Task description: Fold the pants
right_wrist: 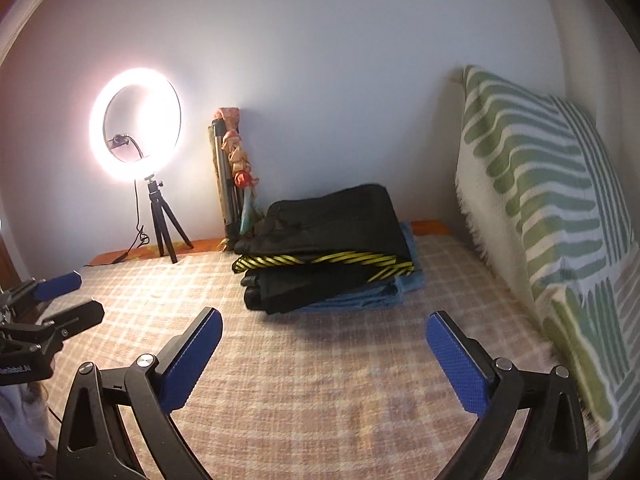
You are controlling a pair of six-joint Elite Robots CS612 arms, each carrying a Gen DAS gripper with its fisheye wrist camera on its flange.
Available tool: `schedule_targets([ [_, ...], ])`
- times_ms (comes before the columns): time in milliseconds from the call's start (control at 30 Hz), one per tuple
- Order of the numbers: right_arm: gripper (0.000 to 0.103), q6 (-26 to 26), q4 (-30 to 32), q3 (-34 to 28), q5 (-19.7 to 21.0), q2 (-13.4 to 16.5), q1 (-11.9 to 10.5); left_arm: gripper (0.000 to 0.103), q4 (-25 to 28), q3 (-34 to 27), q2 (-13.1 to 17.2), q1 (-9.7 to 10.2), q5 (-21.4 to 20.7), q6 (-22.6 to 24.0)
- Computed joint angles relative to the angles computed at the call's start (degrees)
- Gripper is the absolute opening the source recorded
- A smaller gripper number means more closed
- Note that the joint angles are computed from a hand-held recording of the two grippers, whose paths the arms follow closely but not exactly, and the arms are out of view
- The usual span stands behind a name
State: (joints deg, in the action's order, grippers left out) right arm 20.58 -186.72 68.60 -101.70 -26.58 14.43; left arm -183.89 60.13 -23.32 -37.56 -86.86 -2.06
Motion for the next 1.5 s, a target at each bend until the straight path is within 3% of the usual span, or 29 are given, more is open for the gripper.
schedule_targets([
  [600, 0.103, -2.5, 2.1, -3.0, -2.5, 2.1, 1.1, 0.086, -0.6, 1.0, 0.2, -0.13, 2.0, 0.5],
  [1500, 0.103, -0.8, 3.1, -3.2, -1.0, 2.4, 0.8, 0.087, -0.8, 0.6, 0.5, -0.41, 1.8, 1.7],
])
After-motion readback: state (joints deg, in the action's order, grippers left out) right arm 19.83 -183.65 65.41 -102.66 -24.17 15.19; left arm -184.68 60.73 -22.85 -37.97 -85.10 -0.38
